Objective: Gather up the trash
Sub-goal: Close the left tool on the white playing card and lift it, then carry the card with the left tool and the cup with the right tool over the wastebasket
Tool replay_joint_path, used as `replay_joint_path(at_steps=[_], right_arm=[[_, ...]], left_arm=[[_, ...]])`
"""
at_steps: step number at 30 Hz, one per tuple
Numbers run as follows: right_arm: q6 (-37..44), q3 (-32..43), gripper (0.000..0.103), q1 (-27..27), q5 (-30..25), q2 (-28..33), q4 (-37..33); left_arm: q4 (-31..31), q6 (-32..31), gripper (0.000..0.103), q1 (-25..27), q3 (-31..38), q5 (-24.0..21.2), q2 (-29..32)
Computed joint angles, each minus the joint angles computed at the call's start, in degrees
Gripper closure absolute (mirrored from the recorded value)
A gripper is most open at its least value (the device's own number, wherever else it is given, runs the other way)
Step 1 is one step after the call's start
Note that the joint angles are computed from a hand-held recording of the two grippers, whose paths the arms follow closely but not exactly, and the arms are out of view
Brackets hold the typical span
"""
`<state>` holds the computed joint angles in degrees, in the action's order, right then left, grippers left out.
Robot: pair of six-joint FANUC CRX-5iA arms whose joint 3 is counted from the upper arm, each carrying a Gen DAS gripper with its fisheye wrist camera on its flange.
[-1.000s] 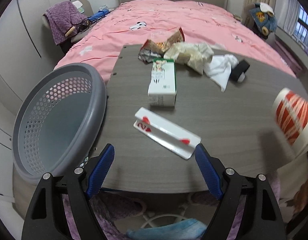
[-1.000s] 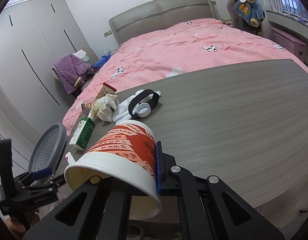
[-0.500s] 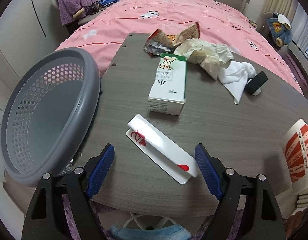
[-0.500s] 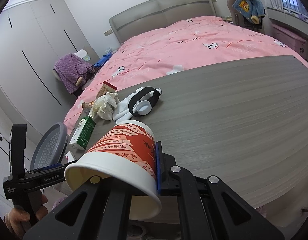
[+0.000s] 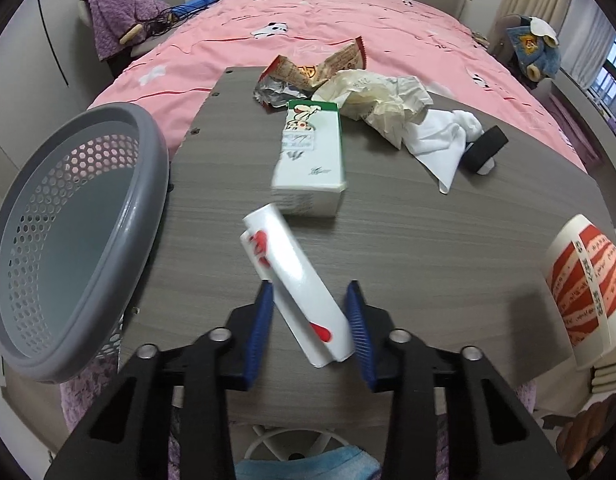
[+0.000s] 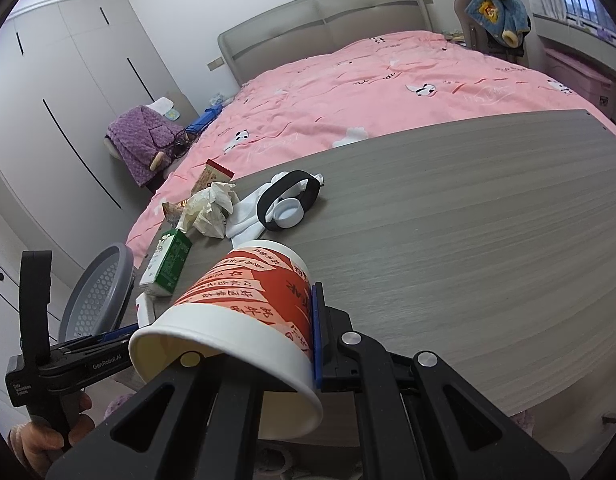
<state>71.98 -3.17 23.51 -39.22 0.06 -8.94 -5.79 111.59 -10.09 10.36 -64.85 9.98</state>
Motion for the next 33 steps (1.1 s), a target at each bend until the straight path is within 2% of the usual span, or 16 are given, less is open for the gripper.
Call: replay_joint_path(at_steps=[1,4,11,19,25,33], right_arm=[[-0.1,0.0,0.099,0.1,0.0,0.0,0.2],[-0.7,0.1,0.099,0.7,-0.1,0.1,0.9],[-2.1,0.1,0.099,2.8,-0.6,-0.1,3.1],[-3.1,1.8,0.099,6.5,-1.2,0.7,5.6],[0.0,6.1,0.099,9.6,-2.0,3.0,4.2],[6.6,15.0,0.099,13.4,-4.9,8.6,-0.2]], left_arm=[[0.5,-0.7,0.083,0.2,-0.4,0.3,-0.3],[1.1,-1.5,0.086,0.6,-1.8,0.8,-1.3],[2.5,-2.9,0.087,2.4,-5.2,2.5,-4.3],[-0.9,-2.5,0.087,3.5,-7.4,6.2,-9.6],[-2.0,-4.2,0.087,6.3,-8.6,8.1,-12.7],[-4.2,-3.8,0.087,11.3,-10.5,8.0,-15.2]])
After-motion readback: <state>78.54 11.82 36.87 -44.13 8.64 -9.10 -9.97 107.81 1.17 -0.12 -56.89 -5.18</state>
